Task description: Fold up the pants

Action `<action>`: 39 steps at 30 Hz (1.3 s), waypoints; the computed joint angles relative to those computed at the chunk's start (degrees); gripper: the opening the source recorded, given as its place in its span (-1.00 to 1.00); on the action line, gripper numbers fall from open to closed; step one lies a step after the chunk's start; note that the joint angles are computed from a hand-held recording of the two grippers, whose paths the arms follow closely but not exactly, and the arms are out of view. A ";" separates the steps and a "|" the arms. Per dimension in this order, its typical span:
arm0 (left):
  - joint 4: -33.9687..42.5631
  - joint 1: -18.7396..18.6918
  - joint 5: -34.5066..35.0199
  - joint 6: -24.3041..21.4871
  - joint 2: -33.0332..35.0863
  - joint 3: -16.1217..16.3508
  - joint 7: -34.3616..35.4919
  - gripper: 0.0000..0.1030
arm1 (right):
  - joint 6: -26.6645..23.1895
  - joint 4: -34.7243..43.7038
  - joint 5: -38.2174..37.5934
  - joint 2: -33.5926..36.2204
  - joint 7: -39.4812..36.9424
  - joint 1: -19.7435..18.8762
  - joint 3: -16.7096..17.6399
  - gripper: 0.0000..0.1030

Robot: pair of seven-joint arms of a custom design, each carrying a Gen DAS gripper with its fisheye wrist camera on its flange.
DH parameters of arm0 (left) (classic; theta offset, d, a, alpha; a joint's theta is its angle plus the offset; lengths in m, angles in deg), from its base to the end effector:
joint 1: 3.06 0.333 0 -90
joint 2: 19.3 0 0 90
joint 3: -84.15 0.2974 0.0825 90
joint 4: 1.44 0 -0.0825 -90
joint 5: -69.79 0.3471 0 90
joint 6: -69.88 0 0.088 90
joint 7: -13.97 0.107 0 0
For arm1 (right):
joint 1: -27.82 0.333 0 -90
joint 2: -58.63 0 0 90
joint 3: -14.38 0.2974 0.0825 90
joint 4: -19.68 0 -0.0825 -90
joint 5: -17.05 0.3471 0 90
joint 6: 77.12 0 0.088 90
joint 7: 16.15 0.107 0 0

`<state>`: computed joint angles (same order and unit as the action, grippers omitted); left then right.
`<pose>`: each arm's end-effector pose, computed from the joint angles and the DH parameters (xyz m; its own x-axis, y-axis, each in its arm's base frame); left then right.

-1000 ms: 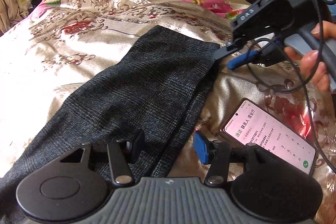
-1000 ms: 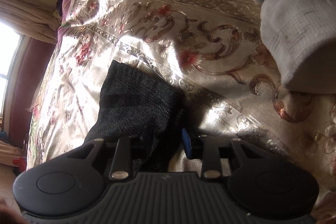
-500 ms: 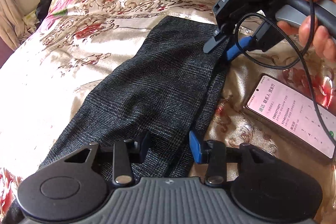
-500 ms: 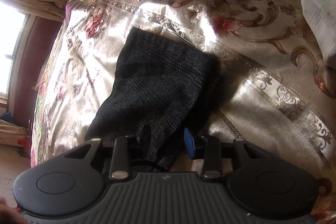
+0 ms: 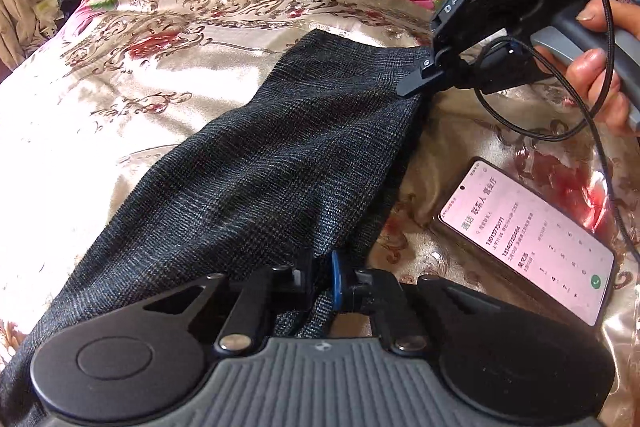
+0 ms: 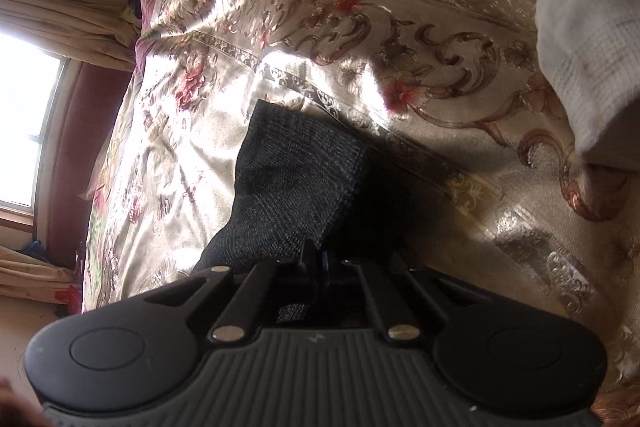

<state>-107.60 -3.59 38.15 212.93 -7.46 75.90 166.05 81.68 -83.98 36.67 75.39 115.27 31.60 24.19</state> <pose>0.6055 -0.0847 0.4577 -0.7439 -0.6669 -0.0432 -0.5269 0.6251 -0.5758 0.6274 0.1256 0.4597 -0.5021 -0.5995 -0.6233 -0.6400 0.7423 -0.1984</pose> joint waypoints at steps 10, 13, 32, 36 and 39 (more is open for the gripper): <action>0.48 0.50 -3.88 0.15 0.25 0.04 2.34 -0.47 | 2.77 -3.87 -8.35 -2.37 10.65 2.35 -3.90 0.04; 0.13 0.52 -4.05 1.14 0.46 -0.20 2.14 -0.47 | 6.21 -3.83 -9.01 -0.89 11.18 1.78 -2.92 0.04; -4.10 3.66 -14.93 9.74 -3.46 0.63 -0.14 -0.40 | 6.53 12.86 -8.41 6.64 1.46 -1.27 8.15 -0.85; -5.76 5.55 -17.60 10.44 -6.44 2.33 -0.02 -0.40 | -0.22 24.85 -10.16 11.49 -3.27 3.21 8.30 -0.86; -6.92 6.90 -18.71 11.28 -8.15 3.79 -0.72 -0.40 | -5.97 35.98 -11.43 17.32 -5.63 8.21 7.81 -0.87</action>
